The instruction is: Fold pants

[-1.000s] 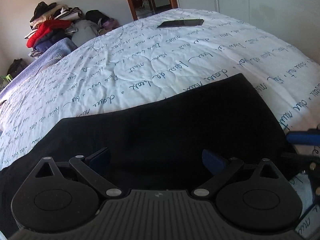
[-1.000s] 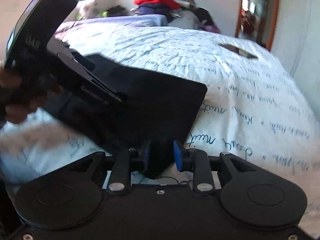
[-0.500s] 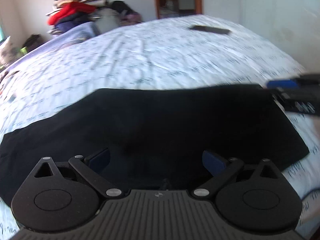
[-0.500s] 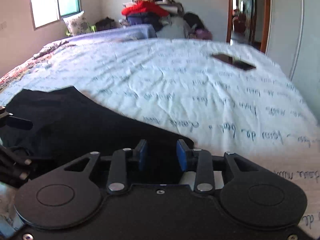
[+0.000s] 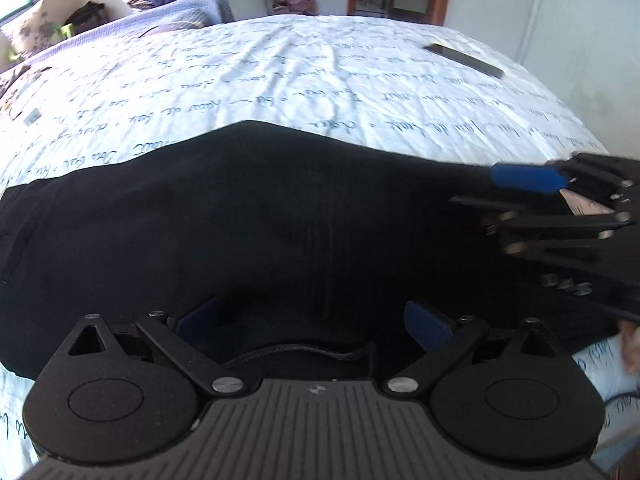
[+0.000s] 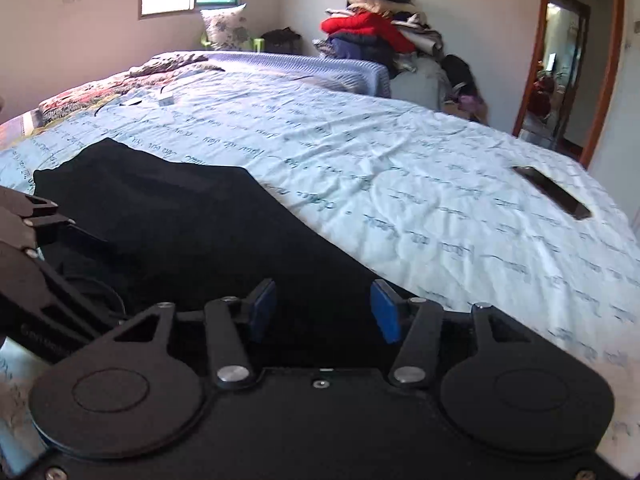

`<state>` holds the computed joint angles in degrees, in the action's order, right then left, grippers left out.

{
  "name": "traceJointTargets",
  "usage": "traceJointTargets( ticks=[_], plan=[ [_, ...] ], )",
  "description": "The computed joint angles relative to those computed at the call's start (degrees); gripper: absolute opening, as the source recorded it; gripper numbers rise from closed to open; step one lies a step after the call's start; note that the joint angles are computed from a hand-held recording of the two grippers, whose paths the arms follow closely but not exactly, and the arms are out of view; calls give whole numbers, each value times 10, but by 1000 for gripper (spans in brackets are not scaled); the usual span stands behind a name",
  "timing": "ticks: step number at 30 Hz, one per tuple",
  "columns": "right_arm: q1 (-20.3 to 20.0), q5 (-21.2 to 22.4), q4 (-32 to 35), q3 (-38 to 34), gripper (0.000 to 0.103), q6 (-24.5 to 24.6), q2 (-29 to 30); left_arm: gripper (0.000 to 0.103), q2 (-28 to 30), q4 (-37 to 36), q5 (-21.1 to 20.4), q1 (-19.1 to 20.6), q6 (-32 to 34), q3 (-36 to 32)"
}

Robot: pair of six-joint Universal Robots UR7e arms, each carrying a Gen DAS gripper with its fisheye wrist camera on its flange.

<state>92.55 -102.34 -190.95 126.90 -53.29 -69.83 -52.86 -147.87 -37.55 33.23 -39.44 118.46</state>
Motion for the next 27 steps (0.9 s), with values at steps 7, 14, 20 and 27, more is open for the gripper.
traceJointTargets(
  ticks=[7, 14, 20, 27],
  plan=[
    [28, -77, -62, -23, 53, -31, 60, 100, 3, 20, 31, -6, -6, -4],
    [36, -114, -120, 45, 55, -27, 12, 100, 15, 9, 44, -5, 6, -10],
    [30, -137, -129, 65, 55, 5, 3, 100, 19, -9, 37, -6, 14, -3],
    [84, -117, -220, 83, 64, -7, 12, 98, -48, -42, 4, -12, 31, 51]
  ],
)
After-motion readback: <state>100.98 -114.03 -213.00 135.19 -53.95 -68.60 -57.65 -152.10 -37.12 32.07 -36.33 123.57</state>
